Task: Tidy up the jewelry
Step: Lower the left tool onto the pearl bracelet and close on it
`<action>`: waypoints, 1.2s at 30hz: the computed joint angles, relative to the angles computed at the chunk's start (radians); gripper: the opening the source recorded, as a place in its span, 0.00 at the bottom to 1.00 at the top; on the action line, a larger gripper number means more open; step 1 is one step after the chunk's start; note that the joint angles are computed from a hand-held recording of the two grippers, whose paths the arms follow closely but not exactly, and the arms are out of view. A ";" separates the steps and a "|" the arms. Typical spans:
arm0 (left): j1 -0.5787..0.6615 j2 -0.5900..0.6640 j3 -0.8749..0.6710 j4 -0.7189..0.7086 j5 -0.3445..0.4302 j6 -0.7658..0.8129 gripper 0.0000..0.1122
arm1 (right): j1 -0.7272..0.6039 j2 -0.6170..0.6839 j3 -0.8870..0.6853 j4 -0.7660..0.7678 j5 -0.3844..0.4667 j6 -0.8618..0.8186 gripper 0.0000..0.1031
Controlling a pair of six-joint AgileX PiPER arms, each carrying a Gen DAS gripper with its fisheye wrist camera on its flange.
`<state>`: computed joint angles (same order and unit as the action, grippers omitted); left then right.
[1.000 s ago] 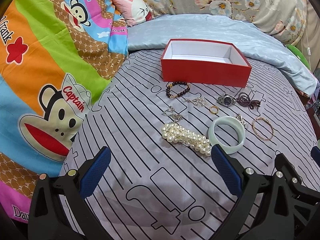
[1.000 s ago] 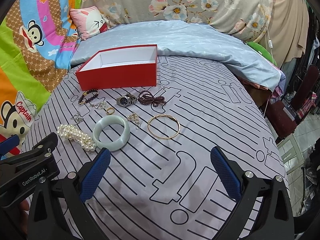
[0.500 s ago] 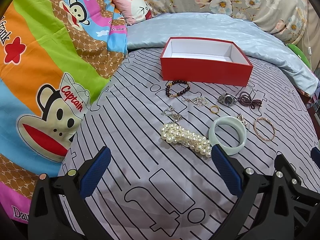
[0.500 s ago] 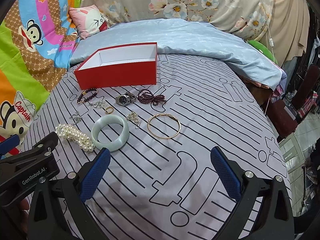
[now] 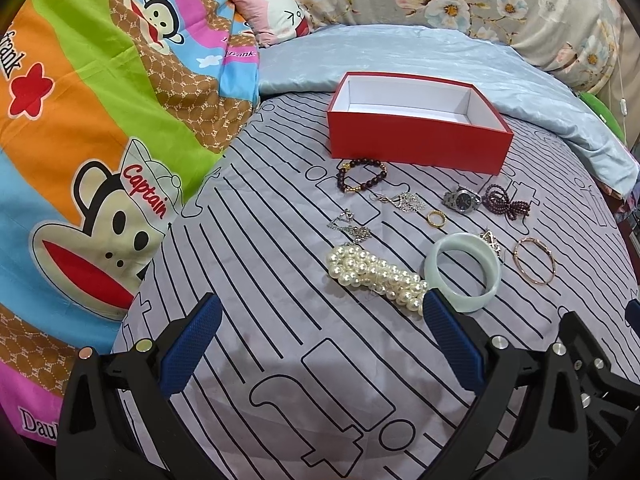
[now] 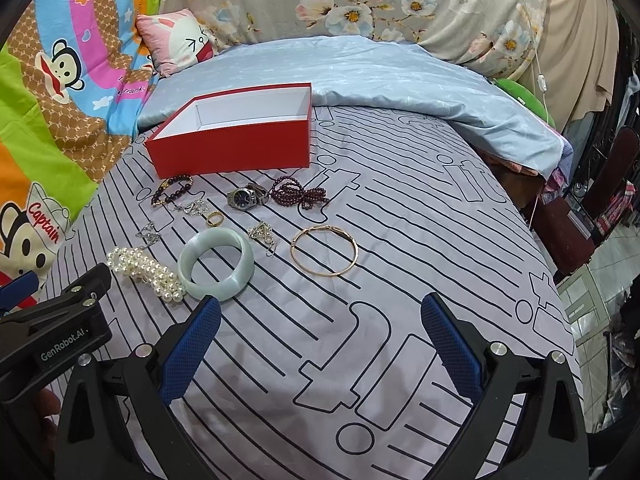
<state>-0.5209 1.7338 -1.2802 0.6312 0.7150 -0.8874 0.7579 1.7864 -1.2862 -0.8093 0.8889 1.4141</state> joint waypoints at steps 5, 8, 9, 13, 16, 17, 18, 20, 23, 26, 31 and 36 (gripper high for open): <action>0.036 -0.004 0.038 -0.019 -0.042 0.044 0.87 | -0.010 -0.005 0.018 -0.010 -0.003 0.005 0.95; 0.061 0.015 0.036 -0.073 -0.071 0.099 0.87 | -0.025 -0.004 0.023 -0.001 -0.013 -0.003 0.95; 0.064 0.023 0.031 -0.088 -0.077 0.109 0.87 | -0.031 0.000 0.024 0.004 -0.021 -0.006 0.95; 0.063 0.049 -0.006 -0.127 -0.089 0.140 0.87 | -0.045 0.013 0.019 0.016 -0.031 -0.023 0.95; 0.056 0.091 -0.072 -0.136 -0.061 0.127 0.87 | -0.059 0.019 0.016 0.031 -0.044 -0.035 0.95; 0.055 0.109 -0.097 -0.140 -0.044 0.123 0.87 | -0.062 0.023 0.014 0.033 -0.047 -0.037 0.95; 0.056 0.135 -0.131 -0.148 -0.023 0.119 0.87 | -0.064 0.028 0.011 0.034 -0.048 -0.041 0.95; 0.056 0.181 -0.190 -0.164 0.016 0.116 0.87 | -0.072 0.034 0.004 0.042 -0.053 -0.052 0.95; 0.062 0.241 -0.255 -0.208 0.058 0.139 0.87 | -0.083 0.042 -0.001 0.052 -0.062 -0.064 0.95; 0.067 0.267 -0.271 -0.222 0.069 0.136 0.88 | -0.093 0.051 -0.007 0.060 -0.071 -0.077 0.95; 0.069 0.261 -0.246 -0.188 0.060 0.098 0.88 | -0.104 0.061 -0.013 0.079 -0.087 -0.096 0.95; 0.124 0.240 -0.199 -0.324 0.039 0.226 0.79 | -0.105 0.061 -0.013 0.082 -0.091 -0.098 0.95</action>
<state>-0.3971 1.9741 -1.4791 0.3069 0.7541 -0.6615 0.6528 1.8475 -1.2992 -0.7278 0.7983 1.3157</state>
